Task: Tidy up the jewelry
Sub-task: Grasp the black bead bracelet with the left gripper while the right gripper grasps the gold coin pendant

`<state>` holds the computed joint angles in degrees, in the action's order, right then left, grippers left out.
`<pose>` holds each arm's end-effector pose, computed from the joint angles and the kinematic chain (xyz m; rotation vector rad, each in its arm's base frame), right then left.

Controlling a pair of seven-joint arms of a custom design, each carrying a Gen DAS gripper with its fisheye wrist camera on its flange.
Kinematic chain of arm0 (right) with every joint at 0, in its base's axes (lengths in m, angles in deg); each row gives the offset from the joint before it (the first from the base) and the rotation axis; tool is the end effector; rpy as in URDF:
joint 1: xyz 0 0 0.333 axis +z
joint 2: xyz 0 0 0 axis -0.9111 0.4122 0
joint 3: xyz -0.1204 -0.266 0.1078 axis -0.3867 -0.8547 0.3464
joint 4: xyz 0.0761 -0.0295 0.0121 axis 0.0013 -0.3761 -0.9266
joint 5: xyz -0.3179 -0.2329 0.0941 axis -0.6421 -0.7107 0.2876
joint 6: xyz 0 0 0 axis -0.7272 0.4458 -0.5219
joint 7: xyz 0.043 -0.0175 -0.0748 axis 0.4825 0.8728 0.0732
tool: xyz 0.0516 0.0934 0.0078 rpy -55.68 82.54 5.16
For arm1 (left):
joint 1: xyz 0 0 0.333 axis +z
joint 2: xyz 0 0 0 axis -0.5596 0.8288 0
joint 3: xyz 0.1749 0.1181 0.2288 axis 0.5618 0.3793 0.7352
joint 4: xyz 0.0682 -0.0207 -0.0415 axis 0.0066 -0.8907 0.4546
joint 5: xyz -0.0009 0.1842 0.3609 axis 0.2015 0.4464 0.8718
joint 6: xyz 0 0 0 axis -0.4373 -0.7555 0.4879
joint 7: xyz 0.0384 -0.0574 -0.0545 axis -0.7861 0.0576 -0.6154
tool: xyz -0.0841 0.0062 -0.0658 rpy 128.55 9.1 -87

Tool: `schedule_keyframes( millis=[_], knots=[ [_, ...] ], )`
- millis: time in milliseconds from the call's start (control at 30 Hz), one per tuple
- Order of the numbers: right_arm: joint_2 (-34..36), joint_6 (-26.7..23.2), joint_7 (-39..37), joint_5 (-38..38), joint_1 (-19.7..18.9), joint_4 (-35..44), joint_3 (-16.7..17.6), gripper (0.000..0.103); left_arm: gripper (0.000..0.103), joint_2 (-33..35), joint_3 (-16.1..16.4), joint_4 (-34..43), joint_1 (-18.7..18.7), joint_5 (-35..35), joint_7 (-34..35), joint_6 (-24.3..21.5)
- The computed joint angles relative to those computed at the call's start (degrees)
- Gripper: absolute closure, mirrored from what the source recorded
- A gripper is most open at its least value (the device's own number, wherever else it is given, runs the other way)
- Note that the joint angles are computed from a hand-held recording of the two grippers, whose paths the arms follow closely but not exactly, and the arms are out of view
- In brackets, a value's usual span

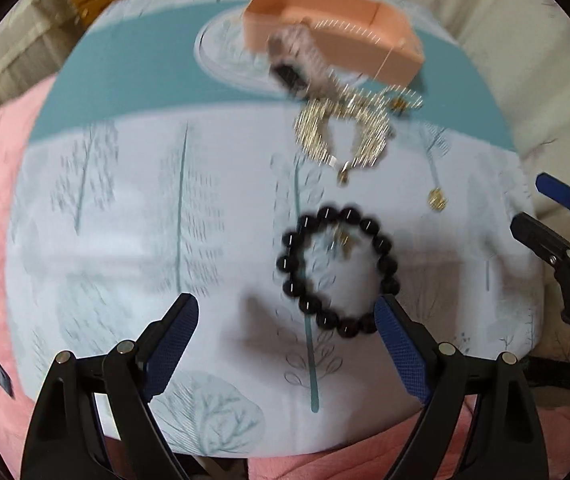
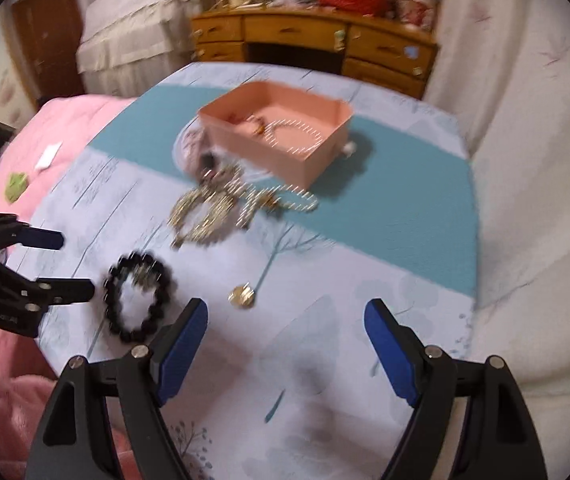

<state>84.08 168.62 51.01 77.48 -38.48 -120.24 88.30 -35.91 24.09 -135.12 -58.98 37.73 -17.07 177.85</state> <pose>0.5593 0.3753 0.4497 -2.4692 1.0607 -0.2396 0.4532 -0.4093 0.4245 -2.4607 1.7853 -0.3181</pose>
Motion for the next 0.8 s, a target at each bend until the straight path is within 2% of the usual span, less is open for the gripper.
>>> schedule_keyframes(
  millis=[133,233,367,433,500,567,633,700,733,767,800],
  knots=[
    [2.2,-3.5,-3.5,4.2,-1.1,1.4,1.1,0.022,0.015,-0.8,0.2,-3.1,0.3,-2.0,-4.1,3.9],
    [3.3,-2.7,-6.1,4.9,-1.0,1.3,1.3,0.023,0.021,-0.4,0.4,-3.2,0.3,-0.9,-6.7,3.3],
    [4.4,1.2,-8.3,2.7,0.3,0.7,0.9,0.035,0.036,0.5,0.3,-3.0,0.2,-0.4,-9.0,2.8],
    [5.2,1.9,-9.2,1.9,0.7,1.3,0.8,0.038,0.041,1.0,0.4,-2.3,-0.3,1.6,-10.2,2.2],
    [6.0,2.6,-9.5,0.4,1.4,1.7,0.4,0.047,0.042,1.7,0.3,-1.4,-0.7,2.9,-11.1,1.0],
    [6.8,3.1,-9.2,-0.9,2.0,2.1,-0.1,0.053,0.047,2.1,0.2,-0.6,-1.2,3.9,-12.2,-0.7],
    [7.3,3.1,-9.0,-1.7,2.2,2.5,-0.3,0.055,0.051,2.2,0.1,-0.3,-1.6,4.5,-13.1,-1.8],
    [7.8,3.3,-10.5,0.0,1.4,2.9,0.5,0.056,0.059,3.3,0.3,1.7,-1.4,4.5,-11.6,-4.2],
    [8.2,2.9,-11.2,0.8,1.1,3.4,0.9,0.056,0.067,4.2,0.2,3.3,-1.6,4.8,-10.8,-6.6],
    [8.6,2.6,-12.2,1.8,0.7,3.9,1.3,0.056,0.082,4.3,0.2,3.5,-1.6,4.9,-10.2,-6.3],
    [8.9,2.6,-13.2,2.2,0.5,4.3,1.4,0.056,0.089,5.1,0.2,4.5,-1.7,5.1,-9.8,-6.2]
  ],
)
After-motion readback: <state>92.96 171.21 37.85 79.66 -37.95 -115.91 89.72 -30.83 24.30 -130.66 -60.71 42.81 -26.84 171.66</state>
